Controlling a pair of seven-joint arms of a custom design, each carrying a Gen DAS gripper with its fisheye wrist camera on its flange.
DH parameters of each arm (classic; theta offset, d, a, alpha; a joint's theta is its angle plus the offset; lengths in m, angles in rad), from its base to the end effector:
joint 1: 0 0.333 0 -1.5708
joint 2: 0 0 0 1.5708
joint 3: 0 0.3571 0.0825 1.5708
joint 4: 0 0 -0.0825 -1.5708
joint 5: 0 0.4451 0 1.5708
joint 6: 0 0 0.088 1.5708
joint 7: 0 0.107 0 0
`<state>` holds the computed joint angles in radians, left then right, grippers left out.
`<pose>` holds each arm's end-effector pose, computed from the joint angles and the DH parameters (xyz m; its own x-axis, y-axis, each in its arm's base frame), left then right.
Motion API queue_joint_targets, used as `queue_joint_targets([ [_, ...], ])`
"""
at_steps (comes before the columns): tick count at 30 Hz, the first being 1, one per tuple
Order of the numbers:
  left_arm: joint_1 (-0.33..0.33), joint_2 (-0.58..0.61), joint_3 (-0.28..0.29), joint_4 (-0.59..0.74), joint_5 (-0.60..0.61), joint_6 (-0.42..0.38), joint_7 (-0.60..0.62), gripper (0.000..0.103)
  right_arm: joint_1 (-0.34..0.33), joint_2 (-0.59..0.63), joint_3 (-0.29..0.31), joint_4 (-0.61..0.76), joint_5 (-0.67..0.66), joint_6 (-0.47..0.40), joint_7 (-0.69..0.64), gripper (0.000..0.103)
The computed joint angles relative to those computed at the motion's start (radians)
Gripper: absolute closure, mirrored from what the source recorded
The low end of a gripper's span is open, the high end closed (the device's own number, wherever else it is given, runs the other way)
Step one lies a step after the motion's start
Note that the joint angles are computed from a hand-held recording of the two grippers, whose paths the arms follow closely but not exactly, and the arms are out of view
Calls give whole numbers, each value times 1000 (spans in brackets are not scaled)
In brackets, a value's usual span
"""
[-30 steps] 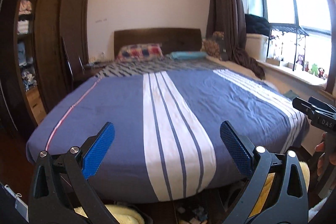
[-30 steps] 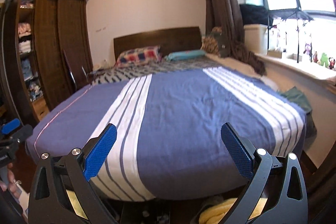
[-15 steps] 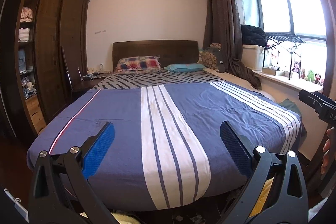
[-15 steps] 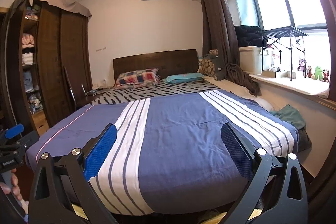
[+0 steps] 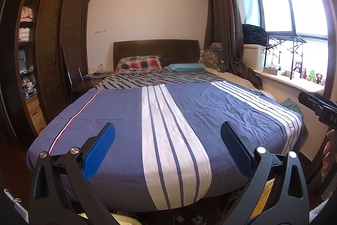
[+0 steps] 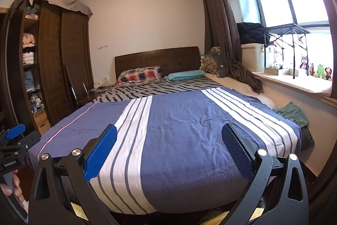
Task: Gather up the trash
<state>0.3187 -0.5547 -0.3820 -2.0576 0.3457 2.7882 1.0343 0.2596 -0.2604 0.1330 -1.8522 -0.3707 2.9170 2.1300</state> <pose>0.4635 -0.1173 0.8164 0.1610 -0.9866 -0.0279 -0.2649 -0.0160 -0.9642 0.5041 0.2486 0.8253 0.2589 -0.9559 -0.1387 -0.2568 0.0703 -0.9639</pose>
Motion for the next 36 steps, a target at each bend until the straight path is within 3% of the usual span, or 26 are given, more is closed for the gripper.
queue_joint_targets([
  [36, -3, -1, -6, 6, 8, -7, -1, 8, 15, 5, -2, 10, 24, -13, -24, 3],
])
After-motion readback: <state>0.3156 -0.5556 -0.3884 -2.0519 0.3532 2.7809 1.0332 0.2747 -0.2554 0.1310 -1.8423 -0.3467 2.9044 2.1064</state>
